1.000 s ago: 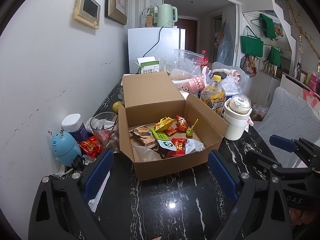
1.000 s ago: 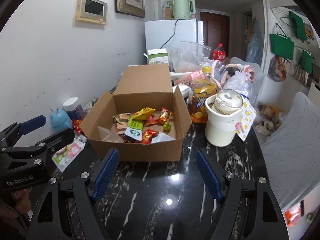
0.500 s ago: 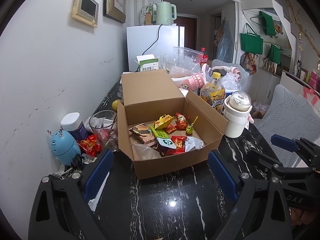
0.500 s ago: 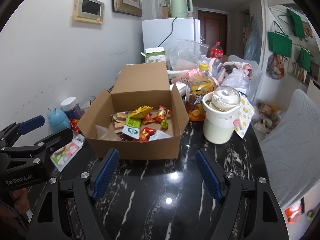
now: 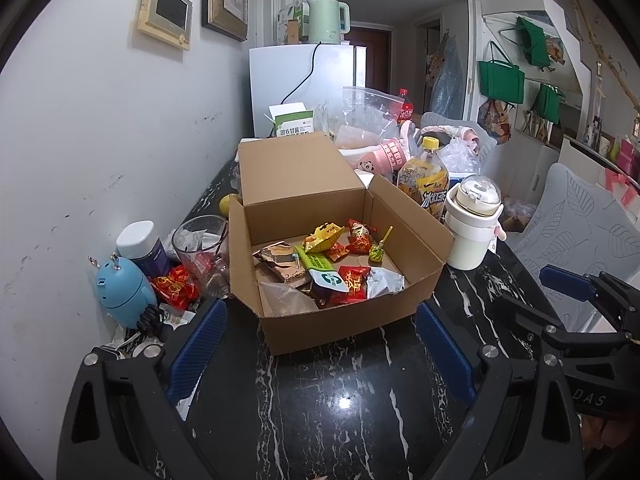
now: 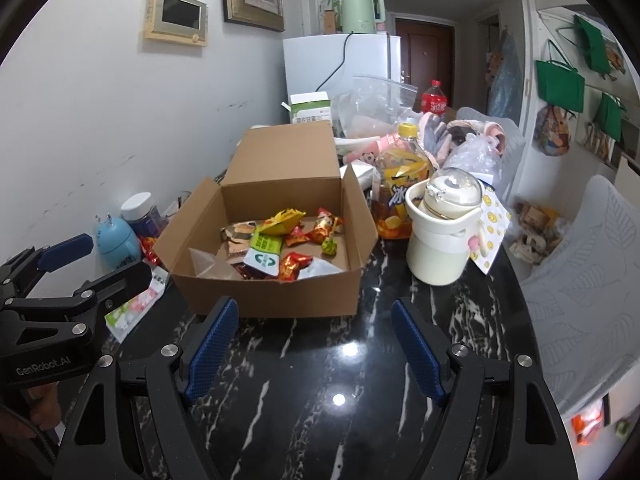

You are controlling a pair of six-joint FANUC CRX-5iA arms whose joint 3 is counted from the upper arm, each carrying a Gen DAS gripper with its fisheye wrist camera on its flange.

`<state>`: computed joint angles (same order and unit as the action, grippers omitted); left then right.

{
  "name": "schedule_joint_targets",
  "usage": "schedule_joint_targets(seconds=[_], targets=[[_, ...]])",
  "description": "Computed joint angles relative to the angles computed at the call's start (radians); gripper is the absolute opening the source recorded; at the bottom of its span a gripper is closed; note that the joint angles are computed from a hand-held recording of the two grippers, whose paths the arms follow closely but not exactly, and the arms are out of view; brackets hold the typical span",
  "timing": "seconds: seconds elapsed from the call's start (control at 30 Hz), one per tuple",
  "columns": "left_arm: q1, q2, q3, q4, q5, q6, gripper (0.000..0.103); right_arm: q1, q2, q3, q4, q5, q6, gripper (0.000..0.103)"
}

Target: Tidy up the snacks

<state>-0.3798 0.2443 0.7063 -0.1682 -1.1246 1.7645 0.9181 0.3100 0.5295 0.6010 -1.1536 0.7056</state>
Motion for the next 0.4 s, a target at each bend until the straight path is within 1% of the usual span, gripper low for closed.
schedule_joint_targets(seconds=[0.4], targets=[[0.005, 0.005, -0.012, 0.01, 0.001, -0.007, 0.096, -0.005, 0.016, 0.018, -0.018, -0.018, -0.002, 0.079]])
